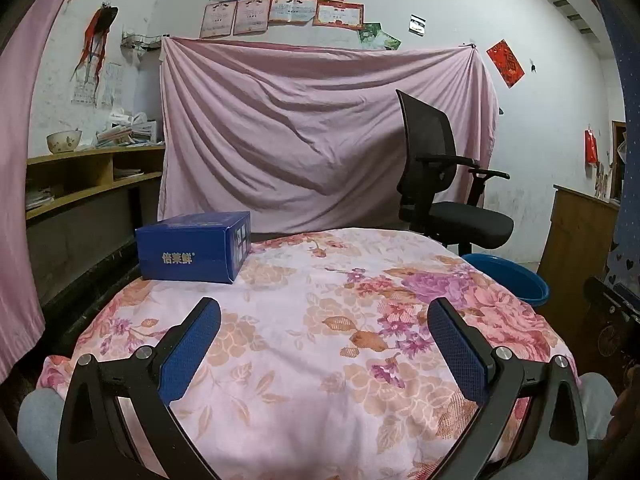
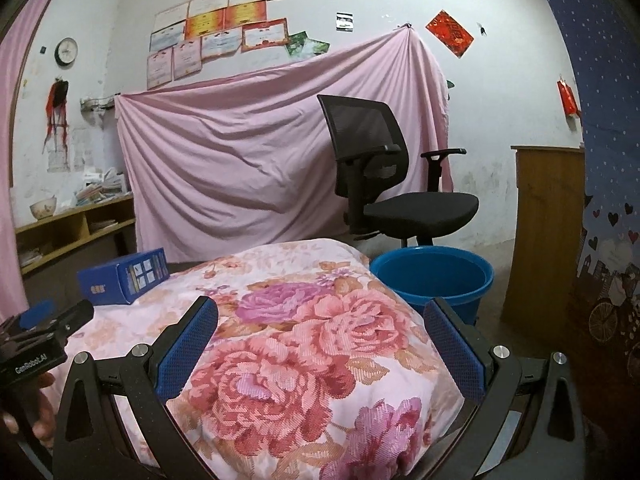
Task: Collect trash
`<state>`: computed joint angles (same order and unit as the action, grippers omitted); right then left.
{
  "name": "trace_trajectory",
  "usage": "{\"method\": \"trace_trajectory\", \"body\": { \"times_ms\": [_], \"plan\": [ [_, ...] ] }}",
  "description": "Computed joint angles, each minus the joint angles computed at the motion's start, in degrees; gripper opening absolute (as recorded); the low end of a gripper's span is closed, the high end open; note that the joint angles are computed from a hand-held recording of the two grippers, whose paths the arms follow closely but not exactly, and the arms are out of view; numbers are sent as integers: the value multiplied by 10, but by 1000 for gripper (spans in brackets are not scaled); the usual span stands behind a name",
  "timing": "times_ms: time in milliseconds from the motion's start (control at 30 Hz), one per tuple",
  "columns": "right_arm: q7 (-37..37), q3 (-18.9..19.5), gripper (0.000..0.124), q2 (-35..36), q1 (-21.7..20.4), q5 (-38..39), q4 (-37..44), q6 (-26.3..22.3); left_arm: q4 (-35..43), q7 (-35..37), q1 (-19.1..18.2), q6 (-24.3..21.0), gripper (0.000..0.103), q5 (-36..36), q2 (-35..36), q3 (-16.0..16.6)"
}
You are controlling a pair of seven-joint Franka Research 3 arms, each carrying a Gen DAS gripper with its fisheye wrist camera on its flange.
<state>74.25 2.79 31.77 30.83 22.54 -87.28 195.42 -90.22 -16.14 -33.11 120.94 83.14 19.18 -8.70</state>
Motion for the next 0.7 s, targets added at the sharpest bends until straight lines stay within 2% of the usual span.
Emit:
{"method": "trace_trajectory", "body": {
  "times_ms": [700],
  "plan": [
    [3, -1, 103, -2, 1, -10, -2, -10, -6, 2, 1, -3, 101, 3, -4, -1]
  ]
}}
